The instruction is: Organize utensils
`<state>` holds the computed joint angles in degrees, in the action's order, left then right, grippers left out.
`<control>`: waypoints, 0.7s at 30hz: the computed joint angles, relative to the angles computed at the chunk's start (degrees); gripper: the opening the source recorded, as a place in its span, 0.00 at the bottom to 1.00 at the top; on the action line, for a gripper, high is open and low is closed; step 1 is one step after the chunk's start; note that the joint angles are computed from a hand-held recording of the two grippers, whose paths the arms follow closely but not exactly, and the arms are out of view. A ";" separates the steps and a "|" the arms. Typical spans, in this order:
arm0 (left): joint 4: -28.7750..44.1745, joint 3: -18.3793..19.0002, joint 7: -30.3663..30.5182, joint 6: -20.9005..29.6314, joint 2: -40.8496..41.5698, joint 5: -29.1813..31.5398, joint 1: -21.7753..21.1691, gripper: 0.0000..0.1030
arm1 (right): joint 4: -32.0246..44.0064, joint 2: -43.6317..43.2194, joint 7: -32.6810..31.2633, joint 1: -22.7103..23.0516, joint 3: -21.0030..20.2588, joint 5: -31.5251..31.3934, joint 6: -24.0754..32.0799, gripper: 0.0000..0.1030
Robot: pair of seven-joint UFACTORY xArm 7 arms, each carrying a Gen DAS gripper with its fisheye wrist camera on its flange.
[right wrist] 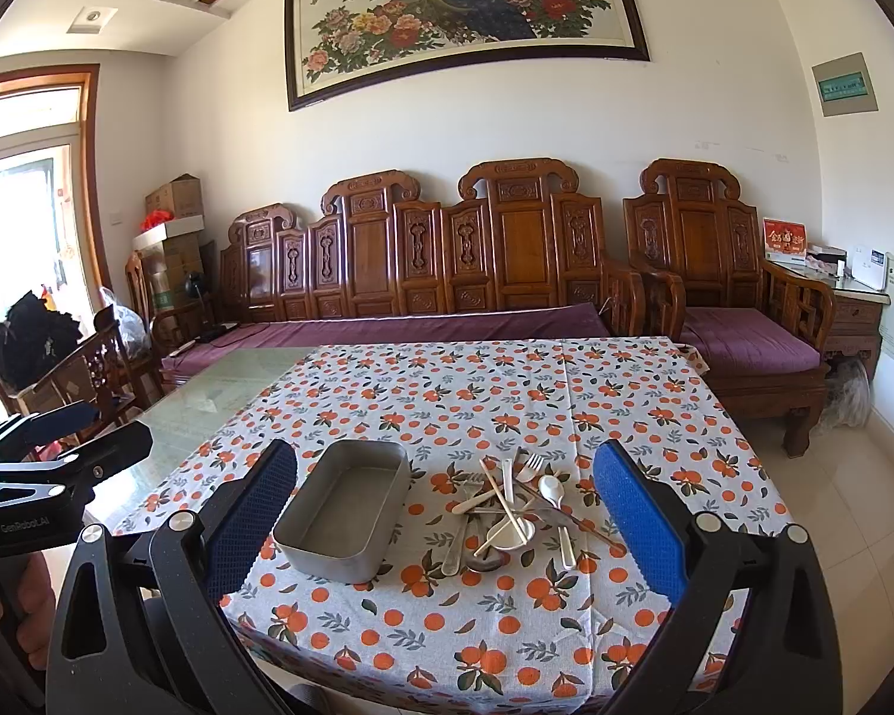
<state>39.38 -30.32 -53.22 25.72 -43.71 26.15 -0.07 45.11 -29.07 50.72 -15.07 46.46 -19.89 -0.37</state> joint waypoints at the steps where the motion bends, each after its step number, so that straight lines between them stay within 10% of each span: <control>1: -0.04 0.02 -0.01 -0.02 -0.01 0.03 -0.02 0.94 | 0.05 -0.10 0.06 -0.09 0.12 -0.04 0.16 0.98; 21: 0.59 -0.10 -0.16 0.29 0.22 0.33 -0.18 0.94 | -0.05 -0.17 0.24 -0.18 0.20 -0.14 -0.09 0.98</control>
<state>39.97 -30.42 -53.39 26.02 -43.49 26.48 -0.25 45.06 -29.25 50.96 -15.25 46.65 -20.03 -0.47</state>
